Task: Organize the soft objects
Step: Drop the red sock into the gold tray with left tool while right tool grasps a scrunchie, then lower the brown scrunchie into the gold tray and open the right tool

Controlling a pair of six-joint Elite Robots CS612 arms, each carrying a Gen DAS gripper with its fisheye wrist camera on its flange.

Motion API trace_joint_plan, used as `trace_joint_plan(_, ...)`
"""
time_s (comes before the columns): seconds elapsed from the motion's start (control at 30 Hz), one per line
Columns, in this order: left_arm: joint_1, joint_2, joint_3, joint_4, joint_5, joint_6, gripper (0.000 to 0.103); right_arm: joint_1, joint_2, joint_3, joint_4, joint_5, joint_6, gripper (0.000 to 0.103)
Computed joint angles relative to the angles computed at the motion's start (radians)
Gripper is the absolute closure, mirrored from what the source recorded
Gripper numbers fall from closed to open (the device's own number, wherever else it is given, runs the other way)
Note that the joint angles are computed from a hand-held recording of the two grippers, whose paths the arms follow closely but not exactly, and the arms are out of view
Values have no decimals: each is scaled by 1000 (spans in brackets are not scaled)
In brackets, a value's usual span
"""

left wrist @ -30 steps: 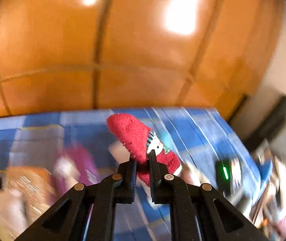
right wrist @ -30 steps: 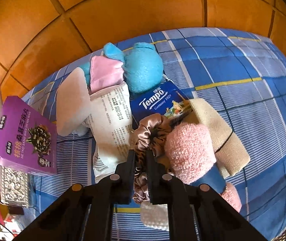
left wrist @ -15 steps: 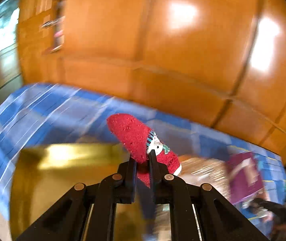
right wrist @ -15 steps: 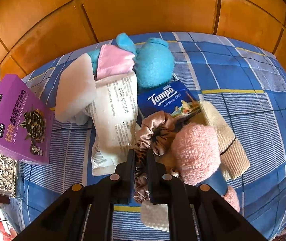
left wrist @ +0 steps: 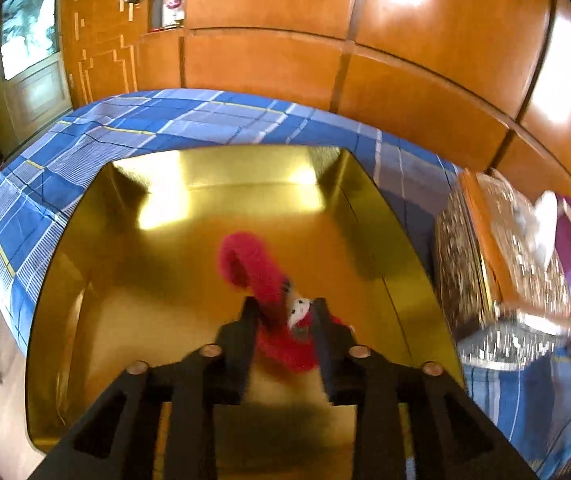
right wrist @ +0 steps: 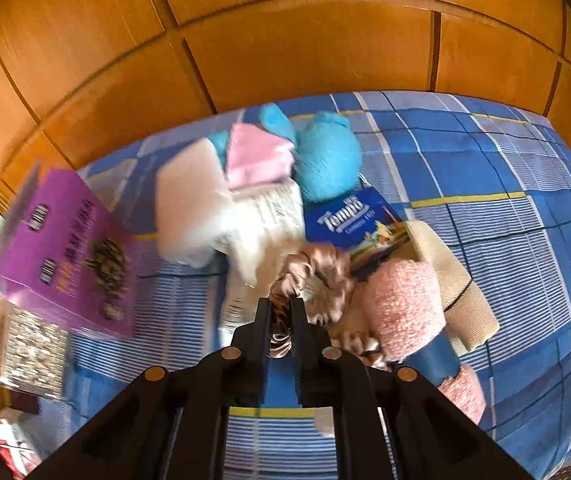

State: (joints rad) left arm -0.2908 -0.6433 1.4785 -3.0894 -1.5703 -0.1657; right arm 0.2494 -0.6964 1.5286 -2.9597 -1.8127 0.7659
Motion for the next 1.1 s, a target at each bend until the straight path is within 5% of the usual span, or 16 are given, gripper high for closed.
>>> trace_joint_plan(0.3, -2, -42, 80, -69, -19, 56, 54, -3, -6, -133, 37, -13, -66, 96)
trace_joint_plan(0.53, 10, -62, 112, -108, -44, 46, 46, 30, 69, -373, 107, -32, -202, 96)
trace_joint_plan(0.83, 33, -80, 140, -150, -12, -13, 39, 118, 214, -656, 157, 207, -461, 95)
trace_joint_plan(0.97, 36, -91, 158, -188, 65, -56, 29, 164, 269, -731, 241, 302, -556, 95)
trace_joint_plan(1.1, 26, -102, 181, -246, 178, -78, 15, 205, 316, -786, 336, 315, -629, 94)
